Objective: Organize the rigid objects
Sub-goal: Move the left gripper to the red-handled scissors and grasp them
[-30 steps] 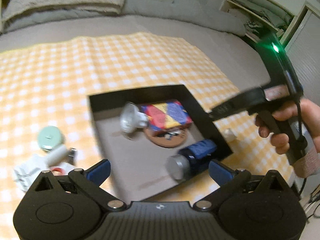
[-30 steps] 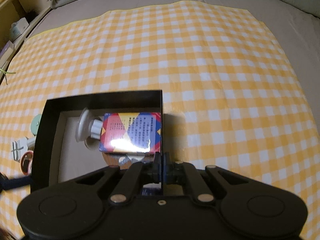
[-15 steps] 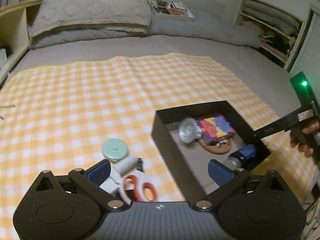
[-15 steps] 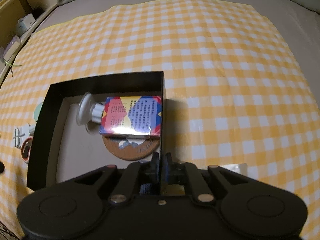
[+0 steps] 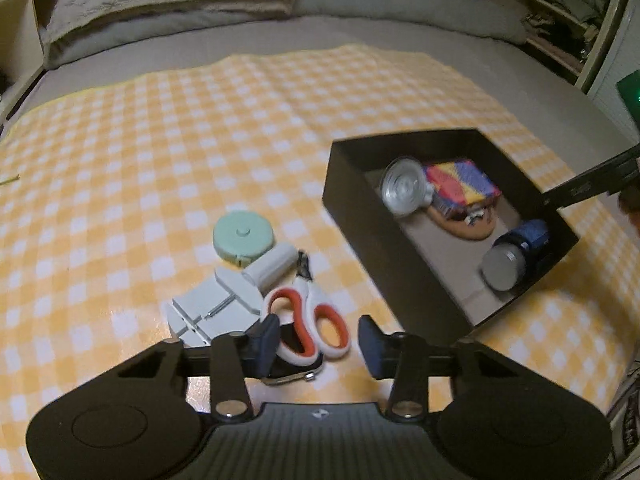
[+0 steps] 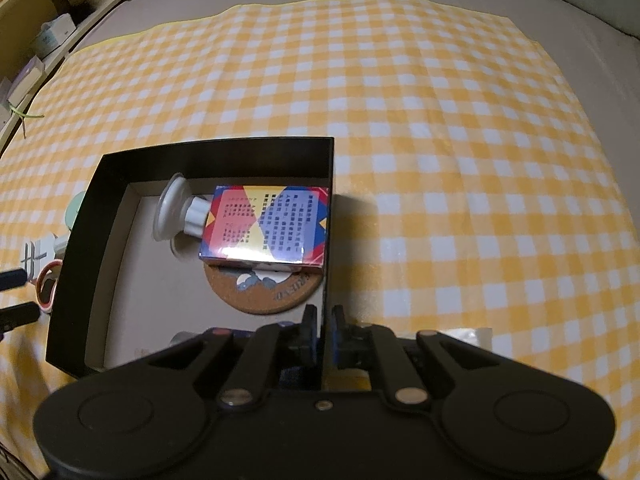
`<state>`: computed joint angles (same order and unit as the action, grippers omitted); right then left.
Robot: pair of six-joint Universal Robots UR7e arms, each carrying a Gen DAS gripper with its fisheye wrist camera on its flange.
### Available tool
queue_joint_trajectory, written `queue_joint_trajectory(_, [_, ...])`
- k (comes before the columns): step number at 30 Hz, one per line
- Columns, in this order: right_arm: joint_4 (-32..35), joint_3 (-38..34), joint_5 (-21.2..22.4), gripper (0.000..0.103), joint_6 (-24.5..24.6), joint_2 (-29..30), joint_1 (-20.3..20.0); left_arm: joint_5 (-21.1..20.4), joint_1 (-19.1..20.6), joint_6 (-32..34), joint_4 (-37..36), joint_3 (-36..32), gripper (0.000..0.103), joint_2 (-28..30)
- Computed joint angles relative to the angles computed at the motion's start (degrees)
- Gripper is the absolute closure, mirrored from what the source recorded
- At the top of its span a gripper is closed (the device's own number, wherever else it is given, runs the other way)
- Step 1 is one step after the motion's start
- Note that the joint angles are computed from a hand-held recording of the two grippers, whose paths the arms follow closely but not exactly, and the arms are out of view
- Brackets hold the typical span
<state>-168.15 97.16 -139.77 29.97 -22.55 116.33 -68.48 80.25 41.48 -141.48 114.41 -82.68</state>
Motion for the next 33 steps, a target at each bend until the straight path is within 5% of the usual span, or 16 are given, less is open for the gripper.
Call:
queue_joint_trajectory(7, [0.2,0.5,0.3,0.096,-0.3,-0.7,0.4,2.5,-0.1,2.6,-6.0,1.2,0.061,2.7])
queue_joint_trajectory(13, [1.0,0.1,0.4,0.096,-0.1,-0.8,0.6,2.1,-1.4,4.0,-7.1,2.3,0.080,2.8])
queue_joint_trajectory(18, [0.9,0.5,0.9,0.098,-0.1,-1.2,0.6,2.7,-2.1,-1.8,-2.0,1.2,0.080,3.8])
queue_joint_trajectory(33, [0.0,1.1,1.3,0.098,-0.4,-1.5,0.4,7.8,-2.7,3.8,-5.1,1.7,0.078,5.2])
